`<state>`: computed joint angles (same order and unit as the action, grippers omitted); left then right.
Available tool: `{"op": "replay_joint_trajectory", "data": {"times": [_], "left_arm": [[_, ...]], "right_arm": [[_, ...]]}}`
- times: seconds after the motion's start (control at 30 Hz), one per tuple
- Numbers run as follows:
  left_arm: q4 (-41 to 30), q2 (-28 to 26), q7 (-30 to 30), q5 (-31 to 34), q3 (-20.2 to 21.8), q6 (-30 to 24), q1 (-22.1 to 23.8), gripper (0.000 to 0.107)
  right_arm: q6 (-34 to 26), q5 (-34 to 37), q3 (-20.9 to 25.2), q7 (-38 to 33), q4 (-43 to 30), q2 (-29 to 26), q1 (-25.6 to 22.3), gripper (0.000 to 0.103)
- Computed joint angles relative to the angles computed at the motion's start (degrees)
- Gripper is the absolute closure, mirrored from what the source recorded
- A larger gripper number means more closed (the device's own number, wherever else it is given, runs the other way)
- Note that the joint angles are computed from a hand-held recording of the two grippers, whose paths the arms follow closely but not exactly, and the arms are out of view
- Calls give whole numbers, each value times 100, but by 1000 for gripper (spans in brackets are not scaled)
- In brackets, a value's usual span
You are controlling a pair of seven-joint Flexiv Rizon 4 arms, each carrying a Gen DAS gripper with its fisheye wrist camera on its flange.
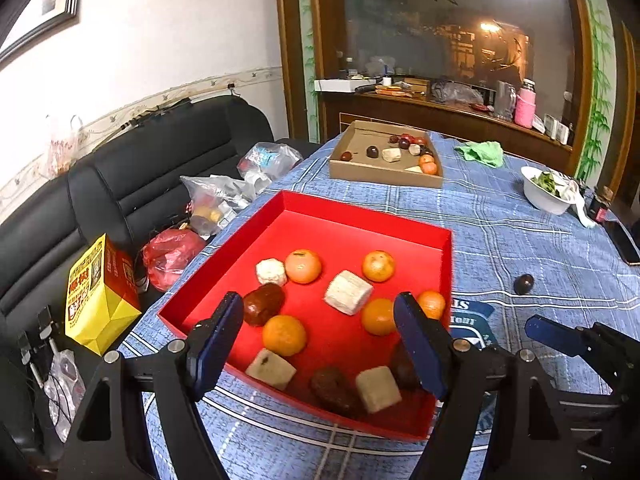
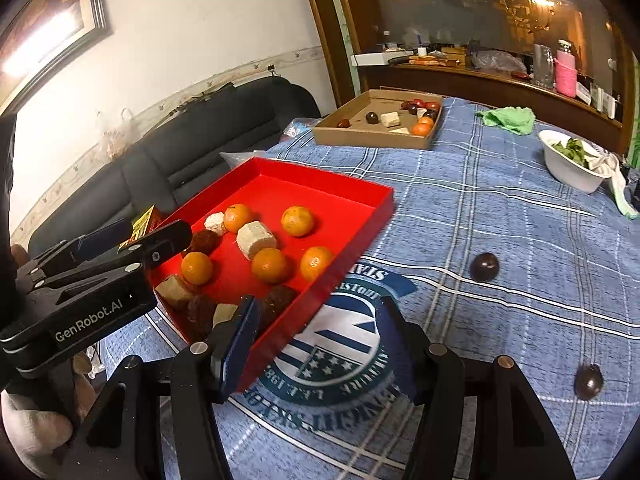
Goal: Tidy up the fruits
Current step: 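Move both open tools back to the dark round fruits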
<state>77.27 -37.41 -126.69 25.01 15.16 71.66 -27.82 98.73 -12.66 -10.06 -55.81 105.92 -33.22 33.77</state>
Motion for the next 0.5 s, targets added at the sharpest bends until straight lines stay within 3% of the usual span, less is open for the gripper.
{"op": "replay_joint_trajectory", "data": {"times": [0.17, 0.5], "left_arm": [[-51, 34, 73, 71, -37, -116, -100, 28], [-215, 10, 176, 249, -141, -325, -223, 27]], "right_arm": [[218, 165, -376, -37, 340, 177, 304, 35], [410, 685, -691, -180, 835, 444, 462, 34]]}}
